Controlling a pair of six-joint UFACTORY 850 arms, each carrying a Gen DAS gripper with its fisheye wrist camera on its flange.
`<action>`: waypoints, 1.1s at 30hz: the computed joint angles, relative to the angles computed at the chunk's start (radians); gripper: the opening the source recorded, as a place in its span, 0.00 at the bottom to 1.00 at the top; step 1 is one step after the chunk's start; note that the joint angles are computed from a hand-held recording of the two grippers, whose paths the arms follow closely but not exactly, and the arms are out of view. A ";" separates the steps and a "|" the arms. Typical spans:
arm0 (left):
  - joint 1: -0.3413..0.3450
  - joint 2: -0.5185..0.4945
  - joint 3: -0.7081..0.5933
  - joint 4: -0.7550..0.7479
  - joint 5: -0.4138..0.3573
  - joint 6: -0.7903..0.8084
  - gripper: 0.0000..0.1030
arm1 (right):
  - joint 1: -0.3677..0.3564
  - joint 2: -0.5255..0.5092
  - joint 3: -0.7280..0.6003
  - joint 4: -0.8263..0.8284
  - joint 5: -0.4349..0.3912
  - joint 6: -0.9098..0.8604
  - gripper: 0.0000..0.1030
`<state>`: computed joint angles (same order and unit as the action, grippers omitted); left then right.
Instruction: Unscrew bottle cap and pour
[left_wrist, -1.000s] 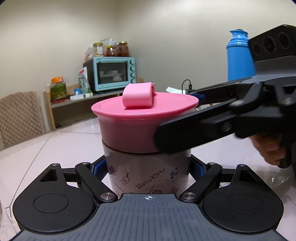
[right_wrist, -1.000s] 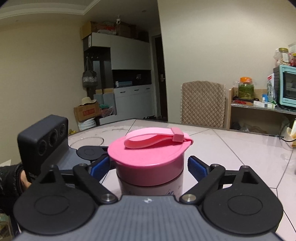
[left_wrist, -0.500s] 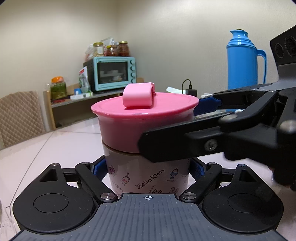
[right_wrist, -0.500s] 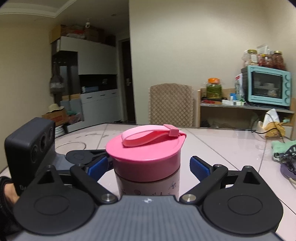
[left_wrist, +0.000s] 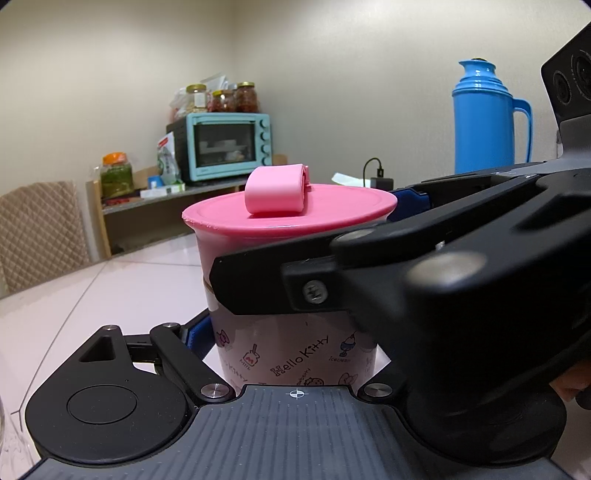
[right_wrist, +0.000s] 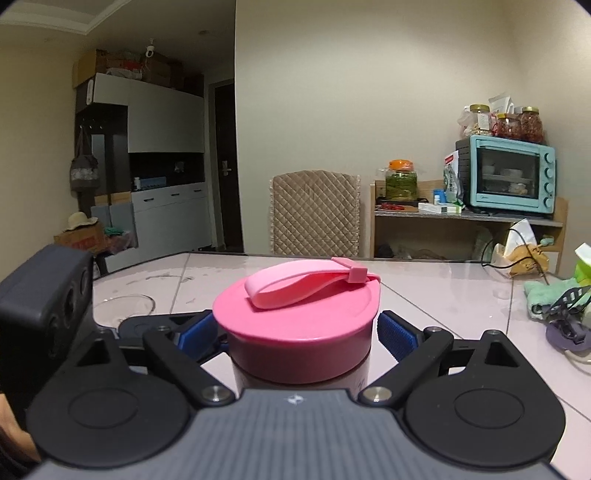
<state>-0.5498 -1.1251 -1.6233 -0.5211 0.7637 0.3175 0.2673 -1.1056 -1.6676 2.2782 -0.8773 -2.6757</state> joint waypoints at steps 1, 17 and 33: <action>0.002 0.000 0.001 0.004 0.000 -0.002 0.88 | 0.001 0.000 -0.001 -0.004 0.003 0.005 0.87; 0.021 -0.015 -0.033 0.024 -0.021 -0.004 0.87 | -0.026 -0.045 -0.096 -0.177 -0.023 0.102 0.83; 0.033 -0.021 -0.050 0.035 -0.034 -0.005 0.87 | -0.096 -0.313 -0.624 -0.715 -0.251 0.487 0.83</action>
<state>-0.5169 -1.1461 -1.6734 -0.4861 0.7296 0.3130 0.1716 -1.4189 -2.2916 1.5628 -1.1282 -2.1888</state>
